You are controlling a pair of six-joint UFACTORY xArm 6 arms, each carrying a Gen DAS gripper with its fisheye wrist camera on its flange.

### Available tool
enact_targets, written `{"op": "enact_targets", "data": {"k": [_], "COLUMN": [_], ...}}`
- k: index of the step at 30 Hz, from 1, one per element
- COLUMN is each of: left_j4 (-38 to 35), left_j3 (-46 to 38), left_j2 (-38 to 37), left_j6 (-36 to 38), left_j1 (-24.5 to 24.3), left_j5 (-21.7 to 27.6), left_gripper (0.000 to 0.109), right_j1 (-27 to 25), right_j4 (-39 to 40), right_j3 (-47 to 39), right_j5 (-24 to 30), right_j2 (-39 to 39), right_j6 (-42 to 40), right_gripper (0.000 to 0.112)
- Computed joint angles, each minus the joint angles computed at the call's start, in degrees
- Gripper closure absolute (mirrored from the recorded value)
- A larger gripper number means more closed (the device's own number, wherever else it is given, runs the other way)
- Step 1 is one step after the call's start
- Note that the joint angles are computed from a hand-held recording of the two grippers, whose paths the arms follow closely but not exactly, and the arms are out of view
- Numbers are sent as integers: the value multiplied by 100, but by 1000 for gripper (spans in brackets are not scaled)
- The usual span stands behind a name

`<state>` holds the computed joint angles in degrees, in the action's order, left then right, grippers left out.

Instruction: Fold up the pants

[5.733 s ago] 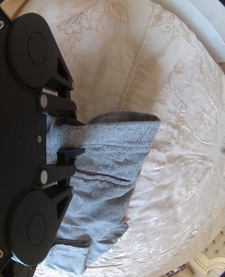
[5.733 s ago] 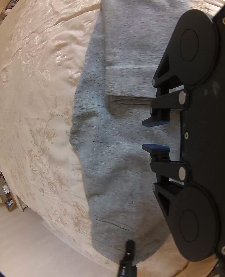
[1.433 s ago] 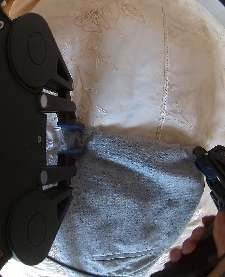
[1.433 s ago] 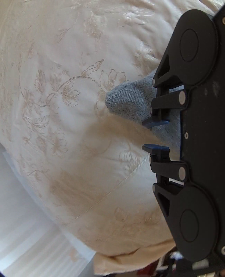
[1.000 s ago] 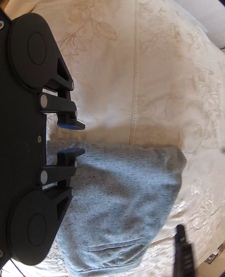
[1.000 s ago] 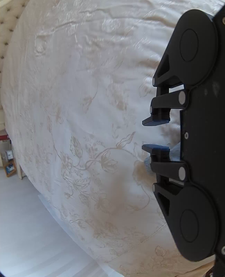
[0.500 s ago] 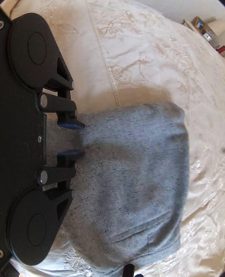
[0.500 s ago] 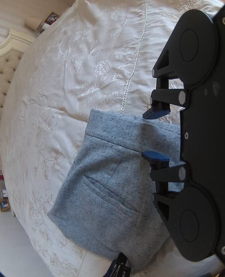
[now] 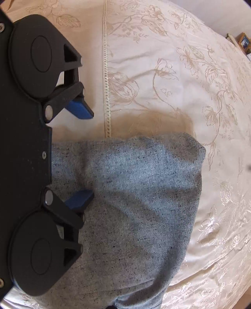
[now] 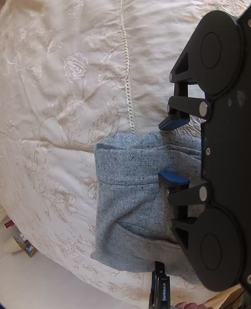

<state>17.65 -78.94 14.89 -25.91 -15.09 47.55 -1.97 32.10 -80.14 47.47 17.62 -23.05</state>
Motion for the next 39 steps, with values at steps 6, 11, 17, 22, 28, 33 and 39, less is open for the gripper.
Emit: {"op": "enact_targets", "data": {"k": [6, 11, 17, 22, 28, 33, 39], "left_j4": [-1160, -1608, -1462, -337, -135, -43, 147], "left_j3": [55, -161, -352, -193, 227, 431, 374], "left_j2": [31, 163, 93, -304, -1072, -1519, -1669], "left_j6": [214, 100, -24, -762, -1022, -732, -350], "left_j1": [320, 347, 125, -170, 110, 717, 1608], "left_j5": [-154, 19, 124, 108, -150, -328, -580], "left_gripper": [17, 21, 84, 94, 97, 97, 97], "right_j1": [-117, -443, -257, 146, 471, 817, 1555], "right_j4": [321, 1232, 1121, 369, -9, 218, 429], "right_j3": [-75, -494, -337, -43, -78, -845, -2791], "right_j5": [161, 1200, 1068, 411, 272, 306, 552], "right_j2": [117, 447, 295, -278, -745, -505, 622], "right_j6": [340, 1110, 860, 283, -115, -144, 334], "right_gripper": [56, 51, 59, 82, 84, 85, 86]}}
